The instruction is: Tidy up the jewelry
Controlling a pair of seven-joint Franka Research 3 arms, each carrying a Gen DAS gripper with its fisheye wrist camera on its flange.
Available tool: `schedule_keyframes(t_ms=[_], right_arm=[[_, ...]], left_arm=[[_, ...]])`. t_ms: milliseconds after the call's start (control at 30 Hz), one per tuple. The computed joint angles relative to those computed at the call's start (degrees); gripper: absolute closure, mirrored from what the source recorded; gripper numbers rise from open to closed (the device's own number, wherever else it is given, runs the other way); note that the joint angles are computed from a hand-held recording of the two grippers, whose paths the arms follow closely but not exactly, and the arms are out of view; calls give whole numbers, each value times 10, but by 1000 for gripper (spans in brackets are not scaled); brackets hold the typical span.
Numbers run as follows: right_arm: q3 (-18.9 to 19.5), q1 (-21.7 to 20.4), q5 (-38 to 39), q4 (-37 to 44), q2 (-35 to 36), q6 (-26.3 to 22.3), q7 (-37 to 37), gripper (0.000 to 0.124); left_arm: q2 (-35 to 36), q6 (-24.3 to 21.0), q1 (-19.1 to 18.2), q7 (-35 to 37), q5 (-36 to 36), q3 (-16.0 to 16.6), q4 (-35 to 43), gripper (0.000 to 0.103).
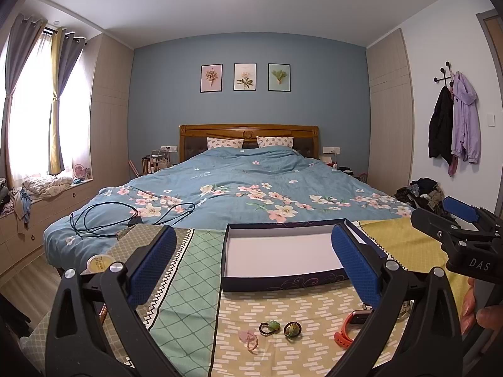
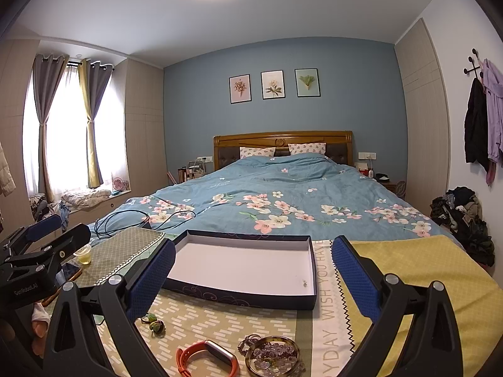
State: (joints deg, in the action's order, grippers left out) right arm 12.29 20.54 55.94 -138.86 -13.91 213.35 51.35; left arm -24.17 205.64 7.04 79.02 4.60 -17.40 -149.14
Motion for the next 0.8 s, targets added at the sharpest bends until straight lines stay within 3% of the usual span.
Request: schedule_keyframes(t_ms=[800], right_arm=[[-1, 1, 2, -1, 2, -1, 3, 28]], left_arm=[[3, 2, 0, 6, -6, -2, 0, 6]])
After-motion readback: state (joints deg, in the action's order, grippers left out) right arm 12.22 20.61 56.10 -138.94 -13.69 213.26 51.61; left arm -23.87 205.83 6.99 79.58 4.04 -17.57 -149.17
